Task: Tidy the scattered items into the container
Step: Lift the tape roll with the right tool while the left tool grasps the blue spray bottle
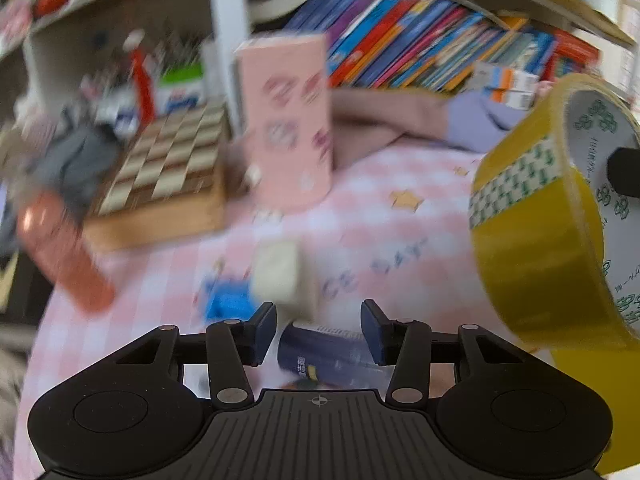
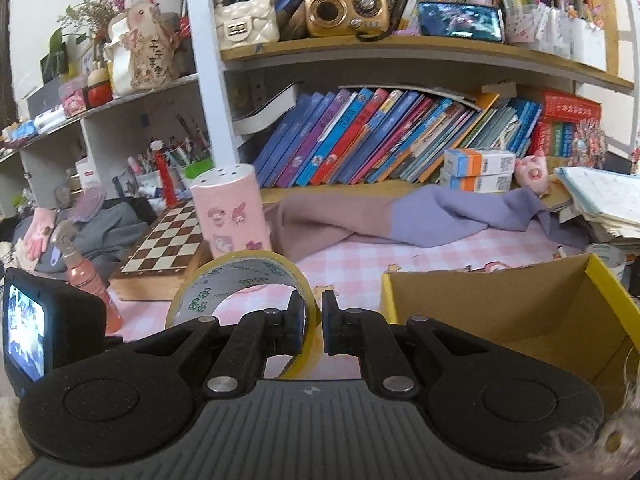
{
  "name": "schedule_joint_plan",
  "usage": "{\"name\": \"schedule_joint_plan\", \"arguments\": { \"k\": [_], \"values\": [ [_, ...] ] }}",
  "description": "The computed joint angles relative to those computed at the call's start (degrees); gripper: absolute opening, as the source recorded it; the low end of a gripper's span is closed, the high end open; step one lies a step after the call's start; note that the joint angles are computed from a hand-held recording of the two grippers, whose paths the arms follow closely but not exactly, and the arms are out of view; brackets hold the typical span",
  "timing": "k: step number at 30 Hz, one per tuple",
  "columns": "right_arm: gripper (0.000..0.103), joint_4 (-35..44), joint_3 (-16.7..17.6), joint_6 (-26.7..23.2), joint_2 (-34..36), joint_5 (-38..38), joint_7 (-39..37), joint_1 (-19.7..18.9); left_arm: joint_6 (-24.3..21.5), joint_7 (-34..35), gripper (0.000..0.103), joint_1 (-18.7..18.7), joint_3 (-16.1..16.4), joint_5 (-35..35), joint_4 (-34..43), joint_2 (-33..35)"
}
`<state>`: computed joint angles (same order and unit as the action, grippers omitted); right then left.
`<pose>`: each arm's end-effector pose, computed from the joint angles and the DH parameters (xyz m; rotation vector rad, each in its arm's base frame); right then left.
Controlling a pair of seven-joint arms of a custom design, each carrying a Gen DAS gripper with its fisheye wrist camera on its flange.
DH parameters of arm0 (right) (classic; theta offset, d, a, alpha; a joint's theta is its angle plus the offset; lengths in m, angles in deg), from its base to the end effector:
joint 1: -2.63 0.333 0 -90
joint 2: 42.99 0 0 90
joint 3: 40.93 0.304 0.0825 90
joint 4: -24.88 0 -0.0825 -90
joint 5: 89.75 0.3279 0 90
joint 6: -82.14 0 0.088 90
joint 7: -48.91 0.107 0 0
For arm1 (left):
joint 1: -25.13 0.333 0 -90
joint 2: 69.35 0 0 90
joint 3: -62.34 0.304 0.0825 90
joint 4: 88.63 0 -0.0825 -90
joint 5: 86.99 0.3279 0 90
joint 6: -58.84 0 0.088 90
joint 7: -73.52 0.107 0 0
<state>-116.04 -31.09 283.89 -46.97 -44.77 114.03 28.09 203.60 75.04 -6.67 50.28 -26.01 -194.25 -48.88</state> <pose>0.4191 0.1934 0.4691 -1.6471 1.4048 -0.6692 0.4430 -0.4213 0.3900 -1.8056 1.7854 -0.7124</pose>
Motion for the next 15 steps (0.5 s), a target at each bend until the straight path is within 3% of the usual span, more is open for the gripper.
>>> {"name": "schedule_joint_plan", "arguments": {
  "k": [4, 9, 15],
  "values": [
    [0.009, -1.0, -1.4, -0.7, -0.2, -5.1, 4.2, 0.6, 3.2, -4.8, 0.047, 2.4, -0.7, -5.9, -5.1, -3.0],
    [0.009, -1.6, -1.8, -1.3, -0.7, -7.0, 5.9, 0.5, 6.7, -3.7, 0.049, 4.5, -1.5, -10.6, -5.5, -2.3],
    [0.009, -2.3, -0.5, -3.3, -1.7, -5.3, 4.7, -1.0, 4.7, -2.8, 0.044, 2.6, -0.8, -10.0, -4.1, -1.2]
  ]
}}
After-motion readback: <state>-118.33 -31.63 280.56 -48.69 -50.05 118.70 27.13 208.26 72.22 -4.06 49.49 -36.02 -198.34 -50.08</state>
